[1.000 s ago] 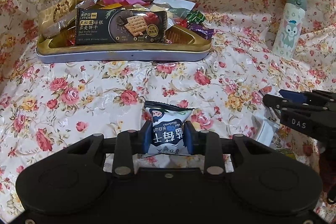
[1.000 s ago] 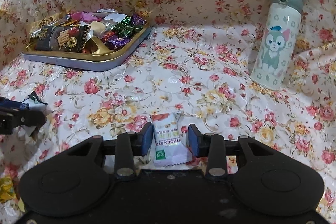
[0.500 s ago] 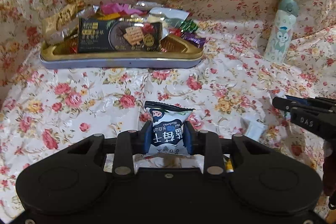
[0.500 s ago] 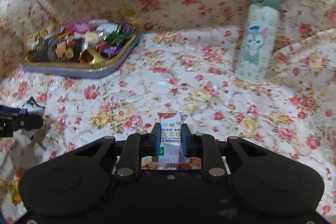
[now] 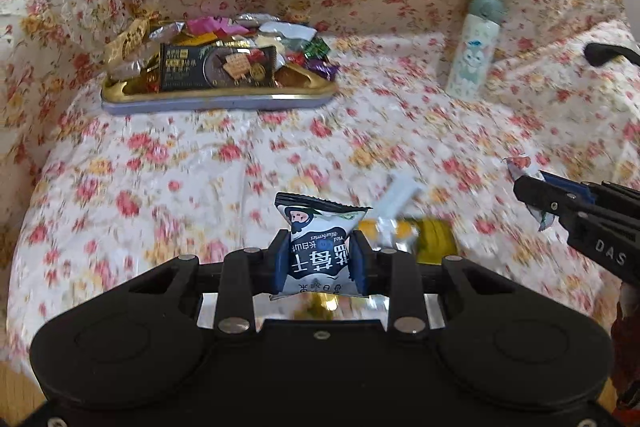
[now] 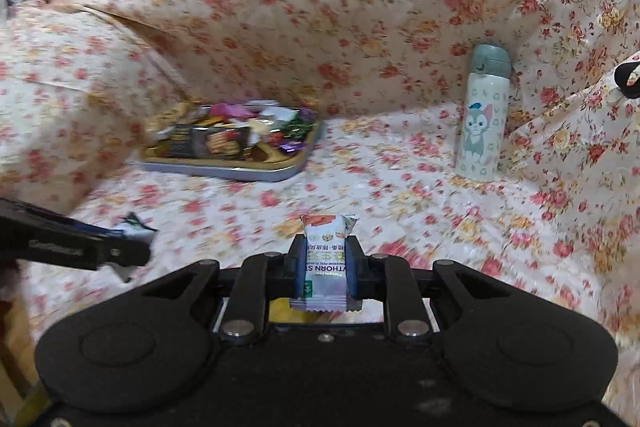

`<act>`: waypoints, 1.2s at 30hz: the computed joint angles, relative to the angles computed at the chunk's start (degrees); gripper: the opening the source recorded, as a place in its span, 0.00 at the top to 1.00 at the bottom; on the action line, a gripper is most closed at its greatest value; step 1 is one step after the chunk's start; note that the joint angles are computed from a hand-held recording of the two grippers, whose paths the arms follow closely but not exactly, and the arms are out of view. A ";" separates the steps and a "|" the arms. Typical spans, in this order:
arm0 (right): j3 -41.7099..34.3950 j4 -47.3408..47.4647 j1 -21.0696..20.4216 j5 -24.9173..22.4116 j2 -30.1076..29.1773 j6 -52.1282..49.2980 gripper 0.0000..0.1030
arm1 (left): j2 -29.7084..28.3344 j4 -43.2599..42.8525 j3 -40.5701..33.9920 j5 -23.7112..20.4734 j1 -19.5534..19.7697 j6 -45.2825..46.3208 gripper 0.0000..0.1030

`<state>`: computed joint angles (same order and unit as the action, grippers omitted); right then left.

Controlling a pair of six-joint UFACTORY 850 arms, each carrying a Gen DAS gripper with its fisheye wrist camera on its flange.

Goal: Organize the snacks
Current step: 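Carry both snacks to the gold tray and open both tools to release them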

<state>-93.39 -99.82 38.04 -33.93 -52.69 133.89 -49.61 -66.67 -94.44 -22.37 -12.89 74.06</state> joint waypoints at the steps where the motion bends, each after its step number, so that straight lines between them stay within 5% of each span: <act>1: 1.28 -0.87 0.52 0.29 0.88 1.38 0.80 | 0.81 -0.06 1.26 -0.30 0.10 0.38 0.62; 12: 8.38 -1.57 4.44 9.40 5.00 8.73 0.80 | 5.50 10.71 10.92 -4.77 0.48 -6.37 0.62; 23: 8.83 16.23 6.41 17.08 4.02 -4.93 0.80 | 6.47 18.77 16.21 -5.72 0.31 -12.84 0.62; 36: 7.00 26.66 6.88 18.93 2.54 -17.49 0.80 | 7.83 16.91 18.68 -3.21 0.41 -9.39 0.61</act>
